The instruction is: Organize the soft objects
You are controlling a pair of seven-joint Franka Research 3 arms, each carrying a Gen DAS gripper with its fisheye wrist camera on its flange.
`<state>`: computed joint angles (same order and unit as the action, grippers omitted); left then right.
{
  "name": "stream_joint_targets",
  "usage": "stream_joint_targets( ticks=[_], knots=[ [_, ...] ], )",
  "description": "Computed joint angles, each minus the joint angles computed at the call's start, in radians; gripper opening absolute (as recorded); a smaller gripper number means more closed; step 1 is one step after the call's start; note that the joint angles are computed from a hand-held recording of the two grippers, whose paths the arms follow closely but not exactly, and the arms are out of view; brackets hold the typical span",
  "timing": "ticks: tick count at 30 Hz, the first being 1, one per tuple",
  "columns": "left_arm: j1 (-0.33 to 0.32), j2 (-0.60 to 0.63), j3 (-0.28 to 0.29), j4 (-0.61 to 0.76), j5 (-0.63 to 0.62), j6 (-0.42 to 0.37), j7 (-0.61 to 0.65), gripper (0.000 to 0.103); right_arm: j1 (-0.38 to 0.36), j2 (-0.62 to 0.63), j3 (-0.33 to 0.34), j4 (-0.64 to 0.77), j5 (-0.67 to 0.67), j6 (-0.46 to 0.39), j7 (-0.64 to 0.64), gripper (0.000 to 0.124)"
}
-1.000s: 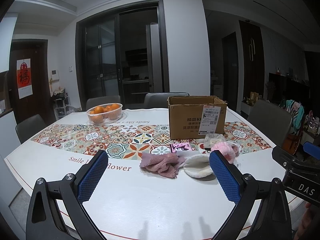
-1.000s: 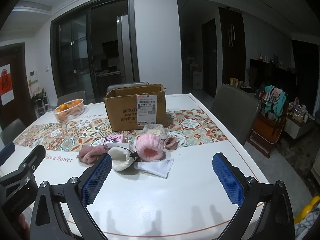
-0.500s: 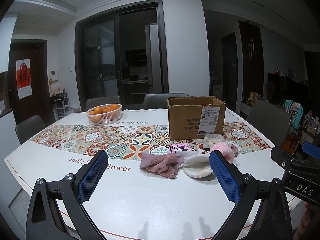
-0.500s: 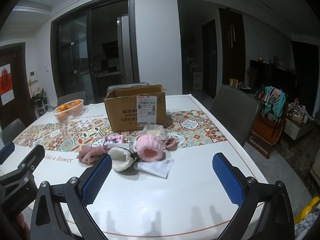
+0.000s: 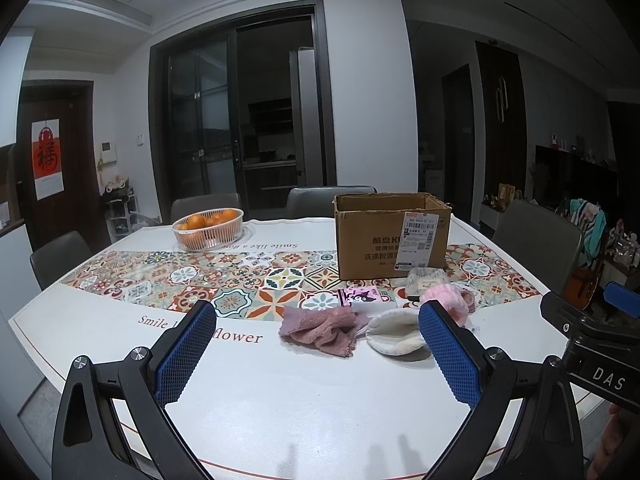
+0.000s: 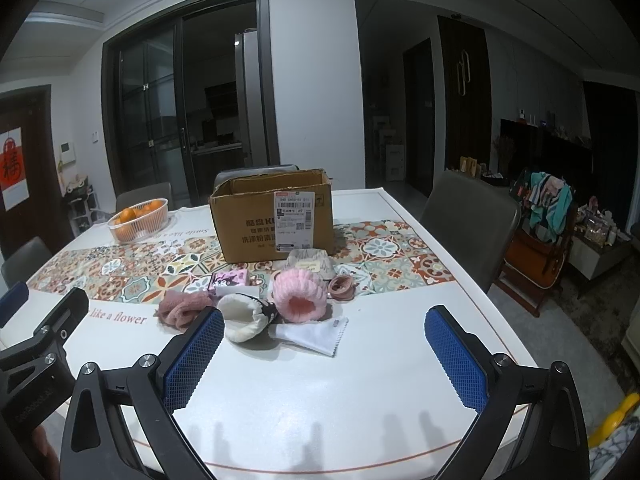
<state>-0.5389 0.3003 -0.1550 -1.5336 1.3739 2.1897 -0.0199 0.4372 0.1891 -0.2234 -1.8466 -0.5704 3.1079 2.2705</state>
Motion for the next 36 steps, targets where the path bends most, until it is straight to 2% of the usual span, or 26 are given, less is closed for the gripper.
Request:
stream_joint_targets(
  ticks=[18,25,28,32,33,36],
  knots=[
    [-0.001,-0.001,-0.001,0.001,-0.004,0.003,0.006,0.103,0.007,0.0,-0.009,-0.001,-0.009,0.003,0.008,0.102],
    [0.006,0.004,-0.001,0.01,-0.024,0.029,0.028,0.103,0.002,-0.001,-0.003,0.0,-0.004,0.001,0.004,0.102],
    [0.009,0.016,0.003,0.02,-0.03,0.044,0.037,0.103,-0.02,0.004,0.023,0.004,0.037,0.001,-0.036,0.102],
    [0.025,0.036,0.01,0.034,-0.059,0.116,0.058,0.103,-0.02,0.026,0.022,0.017,0.077,0.017,-0.079,0.102],
    [0.024,0.045,0.014,0.043,-0.063,0.124,0.066,0.103,-0.045,0.036,0.052,0.027,0.125,0.018,-0.133,0.102],
    [0.02,0.072,0.028,0.071,-0.066,0.148,0.088,0.103,-0.065,0.055,0.079,0.037,0.208,0.029,-0.218,0.102]
  ],
)
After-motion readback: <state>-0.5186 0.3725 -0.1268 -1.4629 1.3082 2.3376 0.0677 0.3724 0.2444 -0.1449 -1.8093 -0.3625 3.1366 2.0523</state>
